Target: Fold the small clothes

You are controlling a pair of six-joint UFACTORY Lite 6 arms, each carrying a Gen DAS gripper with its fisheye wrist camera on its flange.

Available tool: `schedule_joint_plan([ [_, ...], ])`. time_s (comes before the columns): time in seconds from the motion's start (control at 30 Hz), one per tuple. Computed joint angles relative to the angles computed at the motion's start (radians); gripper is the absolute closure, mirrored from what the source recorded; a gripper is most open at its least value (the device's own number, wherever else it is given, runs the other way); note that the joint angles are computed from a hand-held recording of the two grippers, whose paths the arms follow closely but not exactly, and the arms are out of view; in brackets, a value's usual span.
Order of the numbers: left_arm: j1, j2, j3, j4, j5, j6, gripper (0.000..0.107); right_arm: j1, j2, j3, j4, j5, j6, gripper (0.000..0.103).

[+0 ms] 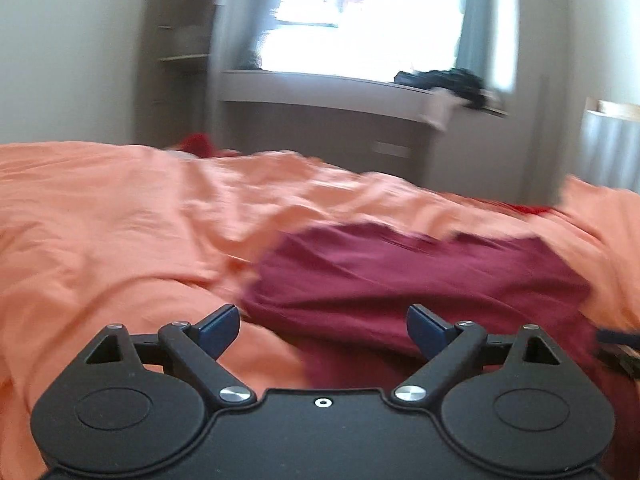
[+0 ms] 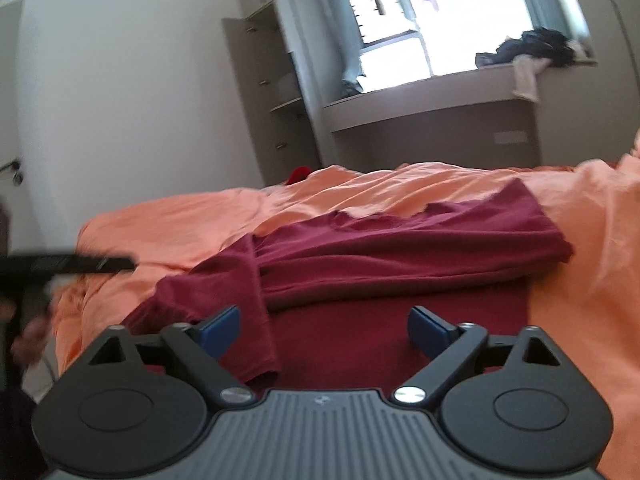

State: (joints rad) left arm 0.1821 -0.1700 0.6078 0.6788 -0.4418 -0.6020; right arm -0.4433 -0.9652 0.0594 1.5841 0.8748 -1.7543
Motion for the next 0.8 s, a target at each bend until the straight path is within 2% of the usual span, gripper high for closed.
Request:
schedule_joint_plan([
  [0.07,0.018,0.111,0.102,-0.06,0.013,0.028,0.017,0.08,-0.038,-0.009,0.004,-0.06,0.006,0.022],
  [0.13,0.041,0.238,0.22,-0.024,0.018,-0.042,0.022,0.165,-0.069,-0.02,0.004,-0.124,0.011,0.036],
  [0.2,0.059,0.361,0.346,0.059,0.032,-0.158,0.03,0.245,-0.094,-0.027,0.002,-0.187,0.018,0.048],
  [0.3,0.077,0.504,0.499,0.229,0.059,-0.374,0.051,0.323,-0.118,-0.04,0.01,-0.251,0.01,0.063],
  [0.33,0.077,0.535,0.526,0.257,0.064,-0.421,0.06,0.333,-0.117,-0.044,0.018,-0.255,0.0,0.065],
  [0.4,0.083,0.598,0.589,0.322,0.07,-0.509,0.068,0.348,-0.115,-0.051,0.029,-0.267,-0.011,0.066],
  [0.5,0.073,0.653,0.641,0.352,0.09,-0.534,0.081,0.341,-0.11,-0.061,0.047,-0.256,-0.03,0.066],
  [0.53,0.065,0.666,0.658,0.374,0.11,-0.553,0.09,0.34,-0.113,-0.065,0.05,-0.253,-0.033,0.066],
  [0.57,0.058,0.681,0.68,0.408,0.132,-0.588,0.104,0.344,-0.114,-0.071,0.064,-0.256,-0.046,0.066],
  [0.63,0.048,0.693,0.692,0.414,0.151,-0.591,0.105,0.351,-0.138,-0.086,0.072,-0.261,-0.05,0.068],
  [0.7,0.048,0.677,0.661,0.281,0.12,-0.446,0.106,0.349,-0.154,-0.098,0.084,-0.253,-0.063,0.072],
  [0.77,0.063,0.643,0.608,0.17,0.053,-0.34,0.106,0.343,-0.161,-0.103,0.103,-0.241,-0.078,0.082],
  [0.8,0.083,0.625,0.579,0.148,-0.001,-0.332,0.106,0.369,-0.187,-0.109,0.111,-0.274,-0.072,0.092],
])
